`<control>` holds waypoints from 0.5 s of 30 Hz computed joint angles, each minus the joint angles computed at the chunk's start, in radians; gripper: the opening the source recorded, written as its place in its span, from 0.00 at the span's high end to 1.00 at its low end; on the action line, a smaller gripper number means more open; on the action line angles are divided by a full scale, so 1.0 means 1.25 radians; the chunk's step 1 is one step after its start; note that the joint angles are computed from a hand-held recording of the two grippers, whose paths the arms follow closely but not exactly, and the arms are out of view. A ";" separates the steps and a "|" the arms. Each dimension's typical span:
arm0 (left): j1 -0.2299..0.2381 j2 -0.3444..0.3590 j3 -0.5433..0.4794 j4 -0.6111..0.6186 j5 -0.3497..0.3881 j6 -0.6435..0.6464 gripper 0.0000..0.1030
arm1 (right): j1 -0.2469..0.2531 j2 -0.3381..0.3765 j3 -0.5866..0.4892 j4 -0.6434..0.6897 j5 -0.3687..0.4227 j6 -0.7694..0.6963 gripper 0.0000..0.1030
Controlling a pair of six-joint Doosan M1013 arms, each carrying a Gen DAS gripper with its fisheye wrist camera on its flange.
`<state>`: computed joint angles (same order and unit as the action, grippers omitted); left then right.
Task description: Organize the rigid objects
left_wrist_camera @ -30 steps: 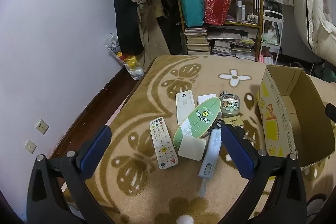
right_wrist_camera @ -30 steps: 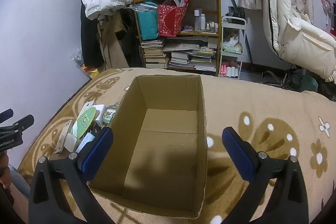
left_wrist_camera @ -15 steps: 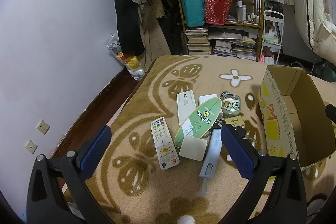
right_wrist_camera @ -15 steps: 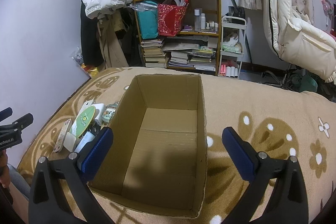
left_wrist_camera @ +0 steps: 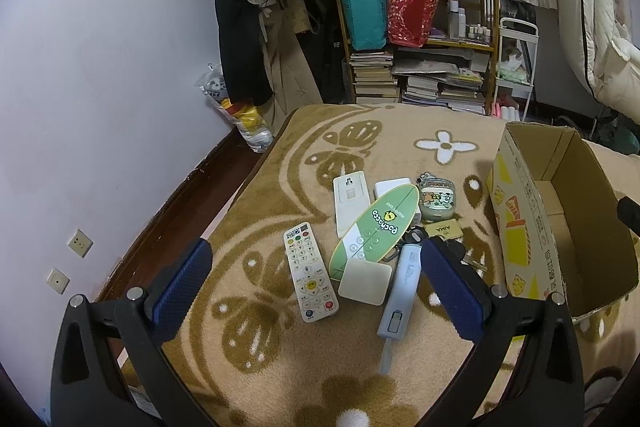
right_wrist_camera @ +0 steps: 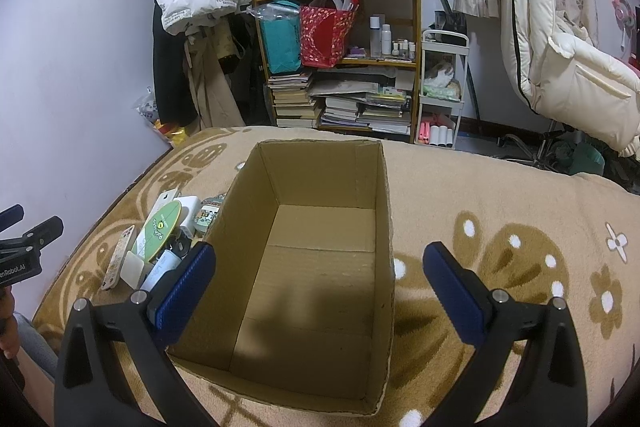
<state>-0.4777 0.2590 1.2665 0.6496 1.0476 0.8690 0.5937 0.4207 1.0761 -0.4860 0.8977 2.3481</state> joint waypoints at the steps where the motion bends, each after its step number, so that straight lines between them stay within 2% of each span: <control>1: 0.000 0.000 0.000 -0.001 0.000 0.001 0.00 | 0.000 0.000 0.000 0.000 0.001 0.000 0.00; 15: 0.000 0.001 -0.001 0.000 0.002 0.005 0.00 | -0.001 0.001 -0.001 0.002 0.002 -0.002 0.00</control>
<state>-0.4779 0.2606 1.2658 0.6492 1.0497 0.8751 0.5929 0.4217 1.0748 -0.4840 0.9002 2.3452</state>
